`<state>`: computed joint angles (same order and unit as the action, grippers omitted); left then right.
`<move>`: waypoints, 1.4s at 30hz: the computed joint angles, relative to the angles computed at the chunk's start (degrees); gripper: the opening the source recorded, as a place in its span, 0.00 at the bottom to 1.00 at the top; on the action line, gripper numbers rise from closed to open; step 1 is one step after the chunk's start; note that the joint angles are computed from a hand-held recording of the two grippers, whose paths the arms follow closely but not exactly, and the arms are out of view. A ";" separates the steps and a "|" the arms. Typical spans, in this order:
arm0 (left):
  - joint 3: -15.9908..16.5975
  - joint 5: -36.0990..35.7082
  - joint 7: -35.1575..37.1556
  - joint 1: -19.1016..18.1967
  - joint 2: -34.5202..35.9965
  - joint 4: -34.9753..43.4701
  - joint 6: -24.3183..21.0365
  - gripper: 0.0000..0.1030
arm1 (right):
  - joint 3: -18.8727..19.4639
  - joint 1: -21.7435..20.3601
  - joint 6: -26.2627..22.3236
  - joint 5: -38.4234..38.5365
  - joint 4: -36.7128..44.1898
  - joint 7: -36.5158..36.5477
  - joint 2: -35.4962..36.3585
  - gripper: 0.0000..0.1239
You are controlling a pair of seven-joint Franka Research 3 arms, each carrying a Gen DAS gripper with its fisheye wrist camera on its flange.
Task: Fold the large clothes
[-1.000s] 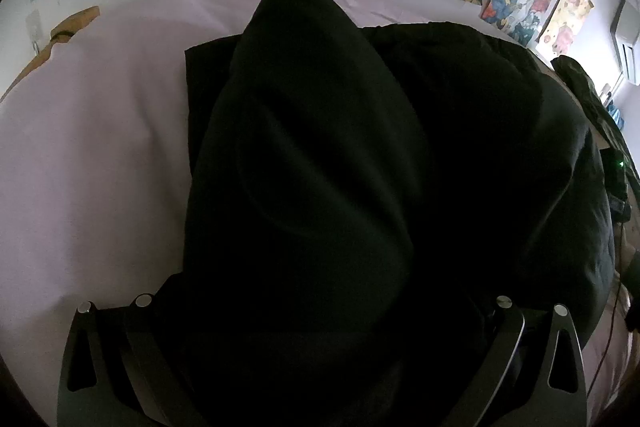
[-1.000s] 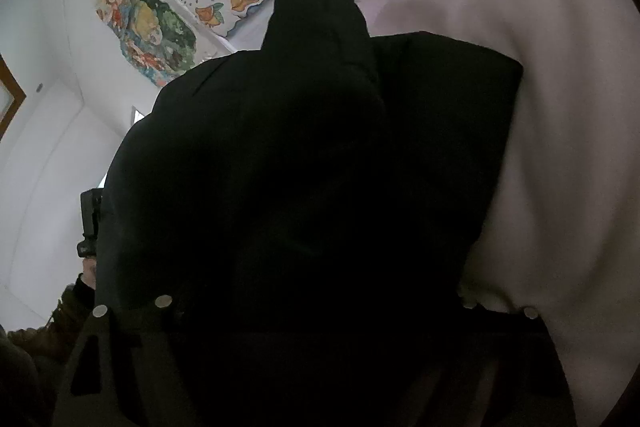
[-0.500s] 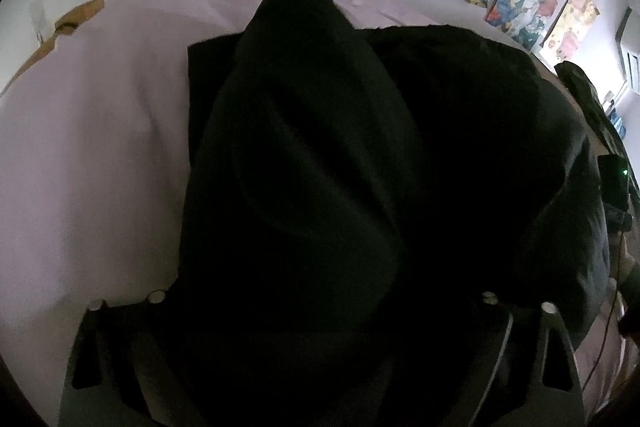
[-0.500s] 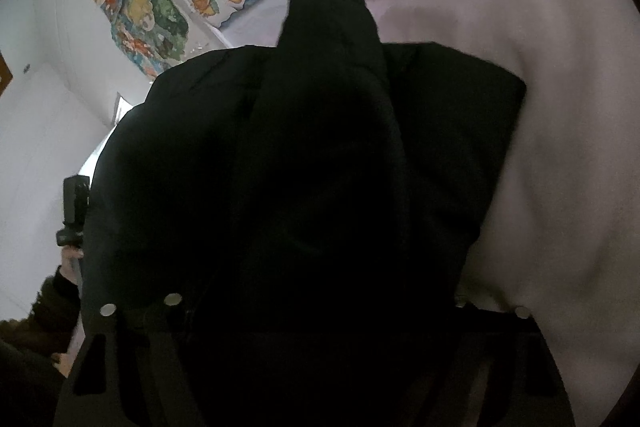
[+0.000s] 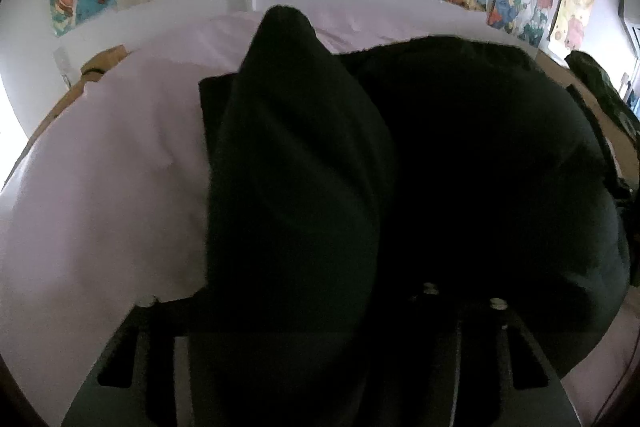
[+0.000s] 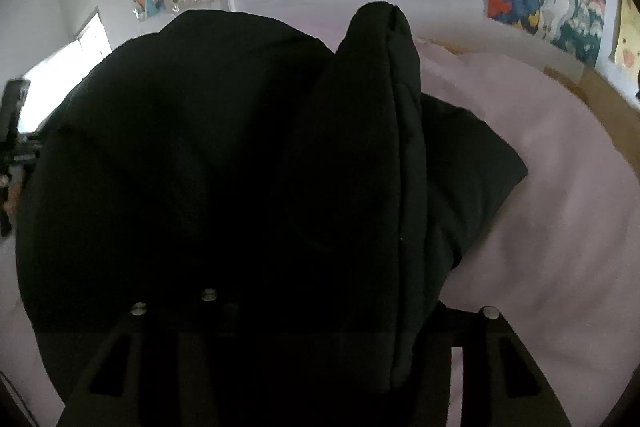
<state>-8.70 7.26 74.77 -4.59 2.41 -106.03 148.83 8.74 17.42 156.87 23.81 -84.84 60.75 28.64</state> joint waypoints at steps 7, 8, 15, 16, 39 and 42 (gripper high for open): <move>-0.39 9.28 -7.34 -1.32 -1.47 -0.17 -1.07 0.23 | -3.68 3.94 4.70 -5.82 -3.21 3.61 -2.05 0.27; -0.50 10.95 -8.63 -1.52 -1.70 -0.21 -1.26 0.20 | -4.73 4.99 4.72 -7.64 -3.25 5.33 -2.32 0.26; -1.53 21.55 -16.11 -2.46 -4.93 -1.79 -1.98 0.14 | -6.39 6.99 9.46 -13.16 -10.22 12.94 -8.29 0.21; -1.69 22.62 -16.78 -2.52 -5.46 -2.24 -1.77 0.14 | -6.75 7.34 10.02 -14.05 -11.53 14.13 -9.36 0.21; -5.63 14.70 -7.30 -7.11 -27.08 -10.77 -17.00 0.12 | -0.17 4.86 -4.65 -22.71 -30.16 32.34 -36.77 0.21; -5.17 12.58 -8.27 -7.81 -27.24 -13.53 -17.41 0.12 | 0.25 4.58 -4.82 -21.08 -32.11 33.76 -36.69 0.22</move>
